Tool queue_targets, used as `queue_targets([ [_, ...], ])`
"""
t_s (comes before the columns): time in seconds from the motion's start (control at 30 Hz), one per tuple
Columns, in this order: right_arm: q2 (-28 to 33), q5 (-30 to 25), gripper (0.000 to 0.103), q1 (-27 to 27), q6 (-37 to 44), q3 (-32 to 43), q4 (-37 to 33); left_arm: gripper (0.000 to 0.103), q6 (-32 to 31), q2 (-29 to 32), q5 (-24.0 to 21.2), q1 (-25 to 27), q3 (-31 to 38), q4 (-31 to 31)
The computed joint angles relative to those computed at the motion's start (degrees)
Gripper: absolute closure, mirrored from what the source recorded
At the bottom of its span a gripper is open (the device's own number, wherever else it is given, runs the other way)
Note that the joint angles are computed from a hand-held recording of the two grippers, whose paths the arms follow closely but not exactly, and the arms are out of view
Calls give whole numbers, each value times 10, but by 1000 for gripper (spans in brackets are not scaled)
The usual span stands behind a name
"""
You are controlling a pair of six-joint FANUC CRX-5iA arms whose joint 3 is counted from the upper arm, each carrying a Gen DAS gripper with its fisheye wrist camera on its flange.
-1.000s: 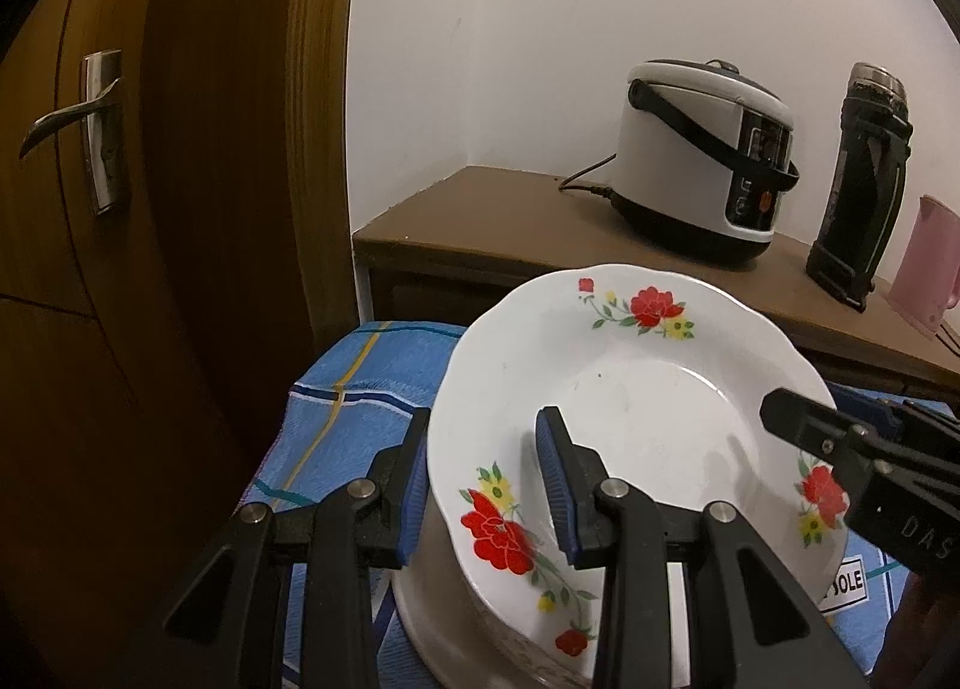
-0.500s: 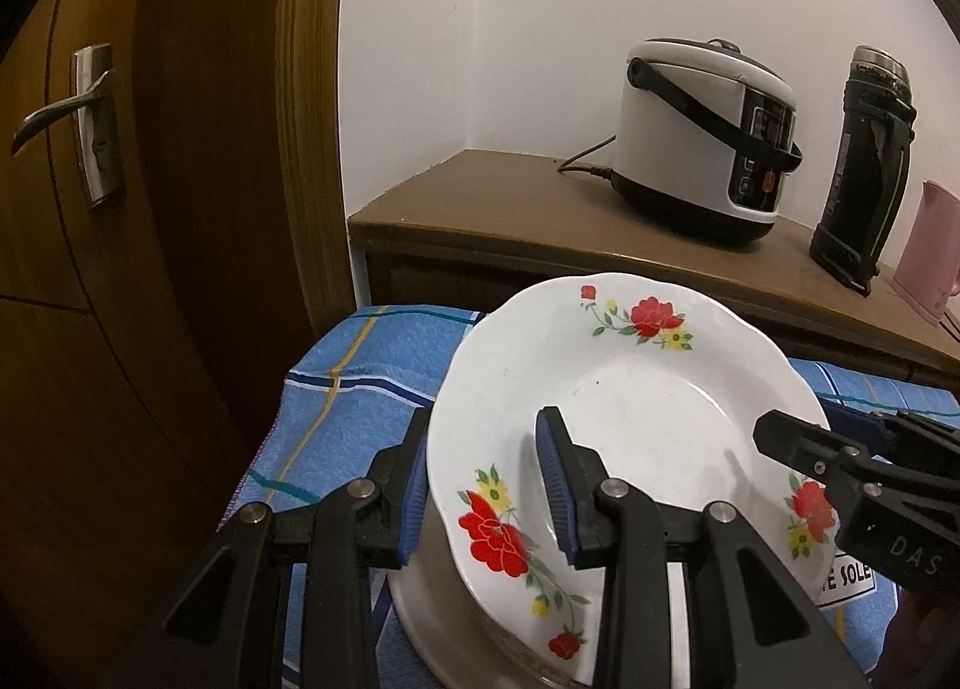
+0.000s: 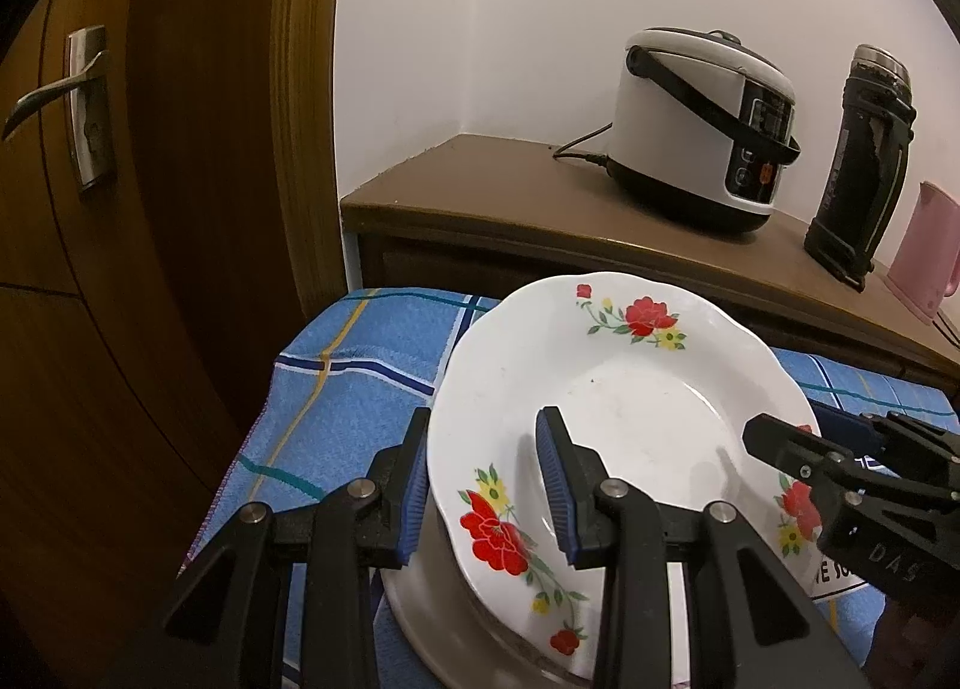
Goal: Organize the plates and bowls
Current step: 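Lower the red-rose plate onto the pink-floral bowl with the right gripper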
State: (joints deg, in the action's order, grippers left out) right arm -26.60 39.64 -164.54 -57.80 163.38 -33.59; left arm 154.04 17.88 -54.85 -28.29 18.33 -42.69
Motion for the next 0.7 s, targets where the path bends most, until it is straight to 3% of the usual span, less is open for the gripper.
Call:
queue_targets([
  [0.7,-2,4,62,0,-1,-3,3,66,-20,-3,18,20,-10,46],
])
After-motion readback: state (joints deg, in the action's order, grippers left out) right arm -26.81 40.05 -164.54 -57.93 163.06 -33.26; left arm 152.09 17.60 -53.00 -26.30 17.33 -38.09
